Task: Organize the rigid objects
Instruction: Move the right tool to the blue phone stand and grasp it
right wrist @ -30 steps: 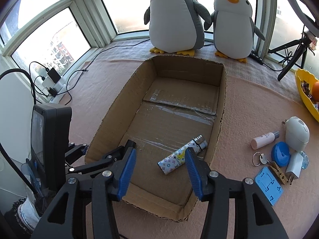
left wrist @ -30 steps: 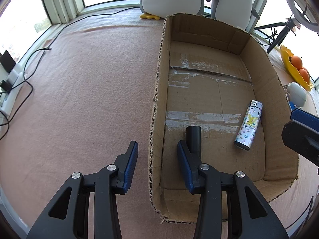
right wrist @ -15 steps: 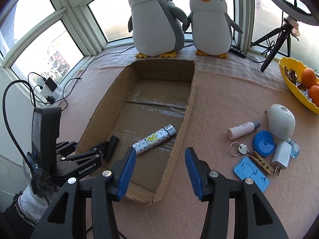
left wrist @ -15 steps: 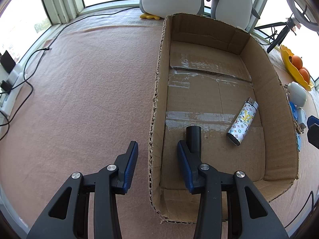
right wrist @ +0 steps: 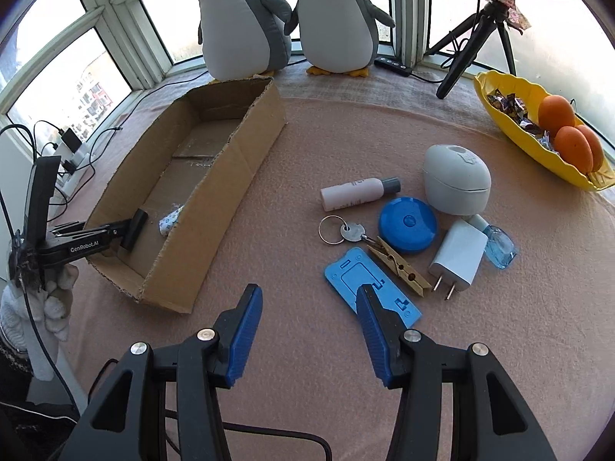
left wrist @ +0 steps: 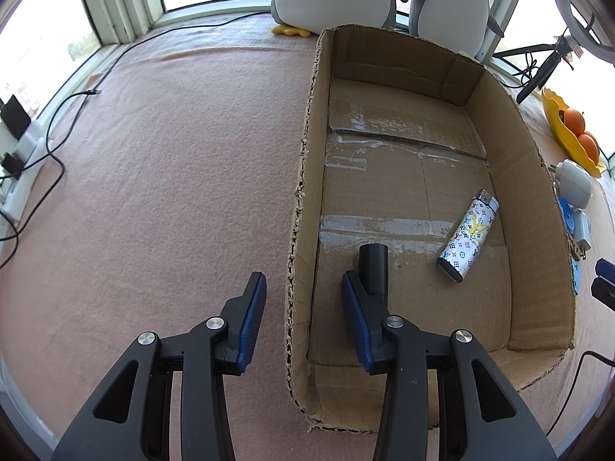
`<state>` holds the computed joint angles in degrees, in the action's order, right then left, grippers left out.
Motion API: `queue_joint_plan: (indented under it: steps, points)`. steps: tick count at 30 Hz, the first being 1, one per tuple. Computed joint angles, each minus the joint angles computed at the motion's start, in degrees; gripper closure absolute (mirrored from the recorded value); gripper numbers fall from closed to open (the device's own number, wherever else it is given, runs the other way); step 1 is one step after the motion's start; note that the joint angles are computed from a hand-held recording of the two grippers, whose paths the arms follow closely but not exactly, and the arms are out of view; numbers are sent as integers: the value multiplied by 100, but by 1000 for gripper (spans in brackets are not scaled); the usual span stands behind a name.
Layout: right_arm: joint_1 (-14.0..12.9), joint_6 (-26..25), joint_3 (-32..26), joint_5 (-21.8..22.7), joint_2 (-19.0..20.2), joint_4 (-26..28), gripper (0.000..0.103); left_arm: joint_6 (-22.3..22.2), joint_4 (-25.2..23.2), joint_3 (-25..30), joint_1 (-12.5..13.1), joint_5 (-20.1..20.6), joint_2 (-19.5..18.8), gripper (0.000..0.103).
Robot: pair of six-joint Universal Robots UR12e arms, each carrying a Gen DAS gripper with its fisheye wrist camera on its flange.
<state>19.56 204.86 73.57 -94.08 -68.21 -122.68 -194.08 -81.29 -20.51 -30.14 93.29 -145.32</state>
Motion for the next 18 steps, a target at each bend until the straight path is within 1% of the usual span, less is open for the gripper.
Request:
queue_joint_plan:
  steps: [4, 9, 18]
  points:
    - [-74, -23, 88, -60, -34, 144, 56, -6, -7, 7, -2, 12, -3, 62]
    - [-185, 15, 187, 205, -39, 179, 56, -20, -32, 32, -9, 37, -15, 62]
    - [-284, -159, 159, 406, 23, 262, 56, -35, -112, 140, -22, 70, -64, 62]
